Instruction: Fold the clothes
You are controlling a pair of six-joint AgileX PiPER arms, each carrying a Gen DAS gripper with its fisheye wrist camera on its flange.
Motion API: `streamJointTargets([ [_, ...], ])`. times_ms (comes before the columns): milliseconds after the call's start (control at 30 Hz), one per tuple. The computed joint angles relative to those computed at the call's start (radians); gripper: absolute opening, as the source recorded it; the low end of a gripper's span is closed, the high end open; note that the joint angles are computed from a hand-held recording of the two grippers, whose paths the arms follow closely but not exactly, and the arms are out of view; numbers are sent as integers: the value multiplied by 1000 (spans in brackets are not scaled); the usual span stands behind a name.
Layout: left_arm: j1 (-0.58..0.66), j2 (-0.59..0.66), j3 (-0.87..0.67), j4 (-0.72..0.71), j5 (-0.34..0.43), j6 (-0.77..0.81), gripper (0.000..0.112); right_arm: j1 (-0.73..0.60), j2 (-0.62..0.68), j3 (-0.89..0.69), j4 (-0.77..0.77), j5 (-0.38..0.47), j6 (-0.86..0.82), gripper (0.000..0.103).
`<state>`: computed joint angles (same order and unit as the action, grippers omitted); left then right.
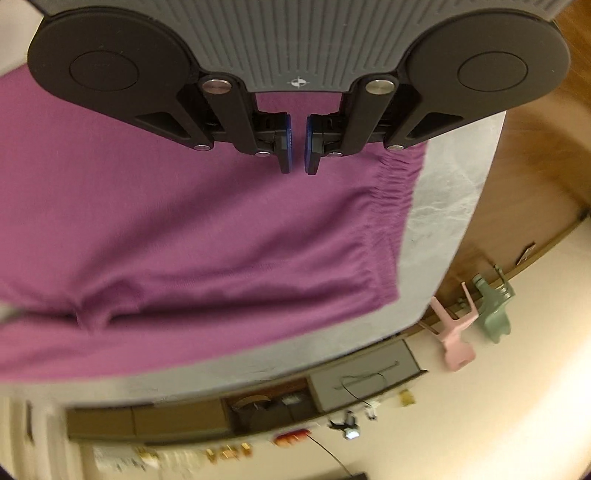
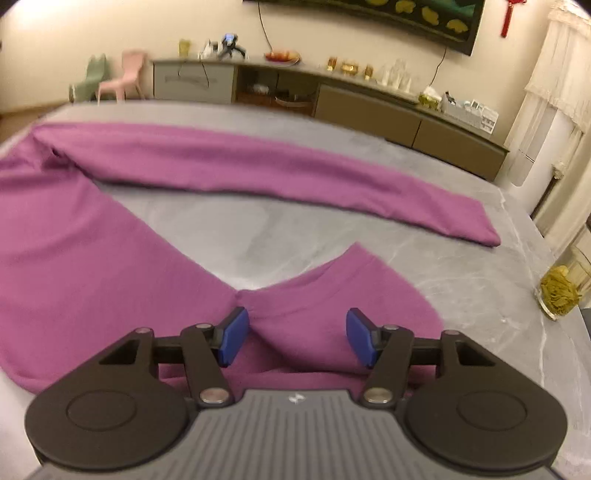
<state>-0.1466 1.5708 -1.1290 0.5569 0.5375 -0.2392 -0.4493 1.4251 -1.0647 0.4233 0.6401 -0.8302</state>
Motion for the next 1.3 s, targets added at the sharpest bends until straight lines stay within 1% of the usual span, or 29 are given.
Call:
streamJointTargets([
  [67,-6,29,0,25,7,-6,6,14,11,3,-29,11,53,50],
  [133,-16,39,13,95,-5,-59,7,13,17,-4,-35,28,84,34],
  [167,-17,44,9,104,-1,-69,7,8,18,-10,-32,38,95,18],
  [200,-19,50,1,109,7,-80,7,5,18,-14,-33,43,109,11],
  [267,-22,62,-19,116,30,-102,7,-5,12,-9,-41,17,146,4],
  [333,-22,70,-34,120,47,-117,7,-48,-1,4,43,-34,92,4],
  [367,-19,71,-36,120,52,-118,7,-87,-12,14,143,-59,18,4],
  [400,-16,71,-39,119,56,-119,7,-145,-33,14,243,-58,-24,4],
  [433,-12,69,-39,118,61,-119,7,-229,-57,2,343,-29,-53,4],
  [500,-4,59,-34,114,71,-115,7,-429,-84,-27,543,80,-88,4],
  [567,5,46,-22,117,75,-110,7,-629,-57,-54,664,201,-69,4],
  [600,8,39,-13,123,76,-107,7,-705,-24,-69,664,241,-60,4],
  [633,10,30,-7,120,74,-103,7,-747,10,-85,625,241,-11,4],
  [667,13,22,-3,111,71,-97,7,-760,48,-101,546,218,76,6],
  [700,15,13,1,103,68,-91,7,-768,92,-137,458,232,155,13],
  [733,18,5,5,94,66,-85,7,-767,109,-147,411,232,194,15],
  [767,19,-12,16,92,46,-86,7,-765,86,-122,402,192,193,16],
  [833,22,-52,33,55,-20,-72,7,-748,5,-42,457,96,102,28],
  [867,22,-58,31,16,-44,-45,7,-721,-29,-13,496,90,35,41],
  [900,23,-60,25,-30,-64,-9,7,-692,-60,13,532,84,-28,43],
  [933,18,-53,15,-66,-73,20,7,-659,-90,35,564,79,-87,43],
  [967,5,-36,-2,-84,-73,35,7,-614,-109,43,556,87,-108,43],
  [1000,-11,-18,-22,-97,-70,47,7,-548,-96,39,508,127,-102,41],
  [1033,-29,-4,-39,-114,-82,67,7,-465,-76,31,424,151,-57,40],
  [1100,-72,27,-83,-173,-109,134,7,-295,-46,33,248,129,67,37],
  [1133,-97,51,-122,-220,-105,184,7,-223,-40,42,171,96,122,37],
  [1167,-121,80,-167,-265,-94,238,7,-168,-33,44,109,79,164,35],
  [1200,-150,119,-215,-270,-79,260,7,-124,-23,42,56,61,216,35],
  [1300,-217,264,-378,-244,-26,293,7,-45,34,6,-73,45,352,34],
])
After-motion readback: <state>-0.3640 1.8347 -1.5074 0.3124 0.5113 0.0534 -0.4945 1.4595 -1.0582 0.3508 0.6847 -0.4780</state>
